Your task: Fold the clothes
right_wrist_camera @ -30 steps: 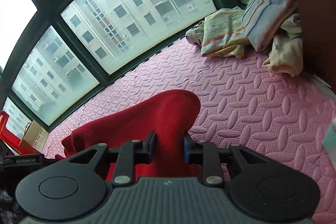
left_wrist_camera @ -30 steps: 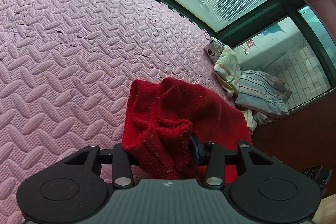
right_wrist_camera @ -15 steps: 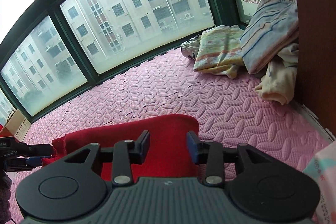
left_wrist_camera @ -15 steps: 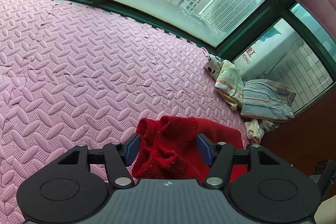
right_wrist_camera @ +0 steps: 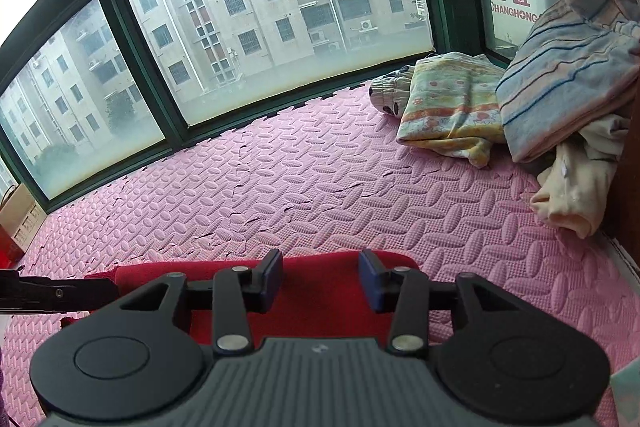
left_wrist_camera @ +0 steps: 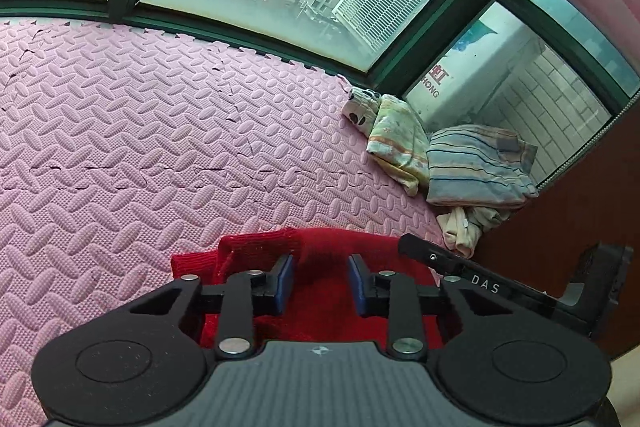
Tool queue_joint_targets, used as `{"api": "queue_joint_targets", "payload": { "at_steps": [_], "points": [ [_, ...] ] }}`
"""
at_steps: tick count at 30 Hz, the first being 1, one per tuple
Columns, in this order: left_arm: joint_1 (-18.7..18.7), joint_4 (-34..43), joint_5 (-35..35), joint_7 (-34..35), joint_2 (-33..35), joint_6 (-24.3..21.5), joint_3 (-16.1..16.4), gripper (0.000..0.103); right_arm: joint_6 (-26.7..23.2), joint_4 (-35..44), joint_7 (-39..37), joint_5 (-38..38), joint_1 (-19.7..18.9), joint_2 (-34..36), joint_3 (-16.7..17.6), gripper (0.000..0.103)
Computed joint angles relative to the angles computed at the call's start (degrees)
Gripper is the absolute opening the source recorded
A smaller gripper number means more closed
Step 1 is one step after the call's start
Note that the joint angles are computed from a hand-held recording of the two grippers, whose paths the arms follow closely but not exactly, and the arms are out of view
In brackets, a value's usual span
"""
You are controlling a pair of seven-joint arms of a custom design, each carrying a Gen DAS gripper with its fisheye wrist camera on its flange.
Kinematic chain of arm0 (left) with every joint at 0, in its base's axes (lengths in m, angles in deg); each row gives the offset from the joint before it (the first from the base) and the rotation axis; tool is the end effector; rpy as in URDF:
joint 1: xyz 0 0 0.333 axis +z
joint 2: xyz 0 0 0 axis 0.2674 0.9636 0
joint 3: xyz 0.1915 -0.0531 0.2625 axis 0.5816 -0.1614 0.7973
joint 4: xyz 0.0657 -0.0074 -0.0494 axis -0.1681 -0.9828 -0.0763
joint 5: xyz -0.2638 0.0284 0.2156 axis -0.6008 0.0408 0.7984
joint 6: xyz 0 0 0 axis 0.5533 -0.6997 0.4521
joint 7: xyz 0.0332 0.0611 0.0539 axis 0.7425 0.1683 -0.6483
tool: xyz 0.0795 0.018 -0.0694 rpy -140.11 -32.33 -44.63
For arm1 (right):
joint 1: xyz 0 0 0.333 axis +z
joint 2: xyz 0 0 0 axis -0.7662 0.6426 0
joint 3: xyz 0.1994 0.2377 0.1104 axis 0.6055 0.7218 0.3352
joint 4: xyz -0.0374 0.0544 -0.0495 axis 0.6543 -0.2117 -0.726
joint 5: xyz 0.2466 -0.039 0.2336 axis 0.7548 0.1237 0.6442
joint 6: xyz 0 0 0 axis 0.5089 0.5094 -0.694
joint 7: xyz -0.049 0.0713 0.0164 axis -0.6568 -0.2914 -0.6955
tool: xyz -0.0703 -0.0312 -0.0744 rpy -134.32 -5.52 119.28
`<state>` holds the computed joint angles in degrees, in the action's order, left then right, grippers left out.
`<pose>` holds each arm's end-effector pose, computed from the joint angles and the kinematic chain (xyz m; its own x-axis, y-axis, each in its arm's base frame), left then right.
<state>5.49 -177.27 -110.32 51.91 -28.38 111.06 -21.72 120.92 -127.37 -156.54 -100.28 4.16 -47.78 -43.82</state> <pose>0.5282 -0.2573 0.5322 -0.6513 -0.5244 0.5484 -0.7536 0.3629 -0.5480 0.3766 0.5234 0.4934 -0.5205 -0.8073 -0.2781 -0.4361 0.5314 -0.7263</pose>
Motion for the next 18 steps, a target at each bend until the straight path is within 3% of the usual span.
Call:
{"api": "queue_joint_targets", "payload": {
  "at_steps": [9,14,18],
  "points": [
    [1.76,3.8,0.04,-3.1,3.76,-3.39,-0.19,0.032,0.44,3.31,-4.92,1.61,-0.67,3.15,-1.16,0.048],
    [2.2,4.68,-1.72,-1.89,3.44,-4.6,-0.57,0.032,-3.25,8.18,-9.19,1.51,1.59,4.85,-1.7,0.048],
    [1.74,4.98,-0.96,-2.16,3.81,-4.14,-0.56,0.032,0.15,11.25,-14.52,1.38,2.84,6.18,-1.42,0.048]
  ]
}}
